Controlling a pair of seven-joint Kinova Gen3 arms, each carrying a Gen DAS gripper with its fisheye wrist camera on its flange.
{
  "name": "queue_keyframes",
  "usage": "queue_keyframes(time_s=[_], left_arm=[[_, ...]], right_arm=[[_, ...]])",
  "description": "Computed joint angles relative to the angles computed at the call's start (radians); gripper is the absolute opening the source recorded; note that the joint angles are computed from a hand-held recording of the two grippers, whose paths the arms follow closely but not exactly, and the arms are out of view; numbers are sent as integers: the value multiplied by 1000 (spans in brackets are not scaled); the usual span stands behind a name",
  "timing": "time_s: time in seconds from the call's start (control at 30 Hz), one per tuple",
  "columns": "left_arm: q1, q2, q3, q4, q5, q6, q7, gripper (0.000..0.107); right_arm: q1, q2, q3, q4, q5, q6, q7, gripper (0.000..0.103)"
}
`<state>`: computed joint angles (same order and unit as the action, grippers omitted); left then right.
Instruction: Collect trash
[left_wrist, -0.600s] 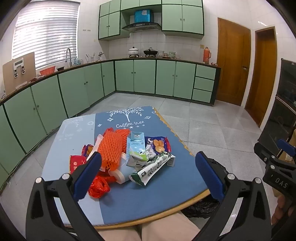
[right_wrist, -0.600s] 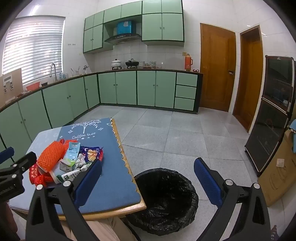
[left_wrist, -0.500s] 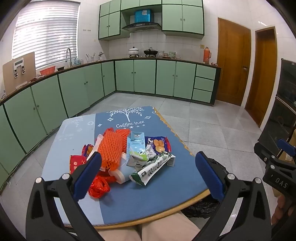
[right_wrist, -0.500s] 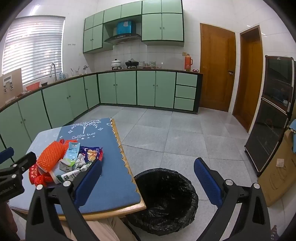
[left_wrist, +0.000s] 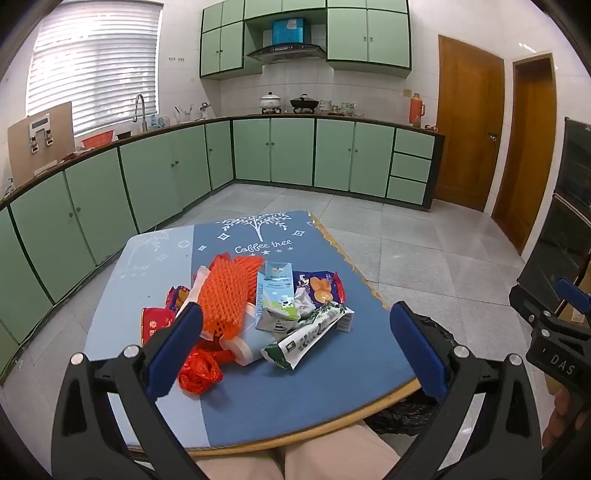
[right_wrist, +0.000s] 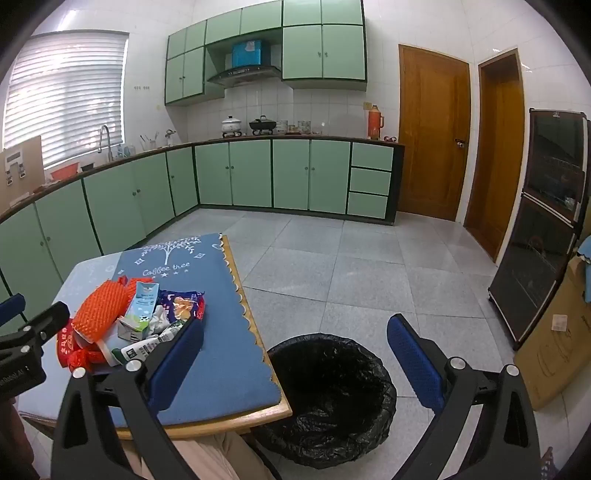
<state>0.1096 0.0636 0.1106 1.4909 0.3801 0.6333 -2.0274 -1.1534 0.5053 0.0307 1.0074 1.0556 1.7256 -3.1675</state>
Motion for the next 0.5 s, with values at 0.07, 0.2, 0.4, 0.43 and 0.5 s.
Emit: queue_keyframes(time_s=[0.07,0.2,0.4,0.43,0.5], left_arm=[[0,0,0,0,0,1,0,98],[-1,0,0,1,4,1,-4,98],[2,0,0,-2,-3,1,2,98],[1,0,0,-1,-3,1,2,98],[2,1,0,-2,-5,1,4,98]], right_arm=[[1,0,0,0,-1,0,0,97],[0,1,0,-1,-1,0,0,97],[0,1,0,-1,-1,0,-1,97],[1,1,0,-1,-2,0,0,97],[1,1,0,-2,-3,0,1,97]])
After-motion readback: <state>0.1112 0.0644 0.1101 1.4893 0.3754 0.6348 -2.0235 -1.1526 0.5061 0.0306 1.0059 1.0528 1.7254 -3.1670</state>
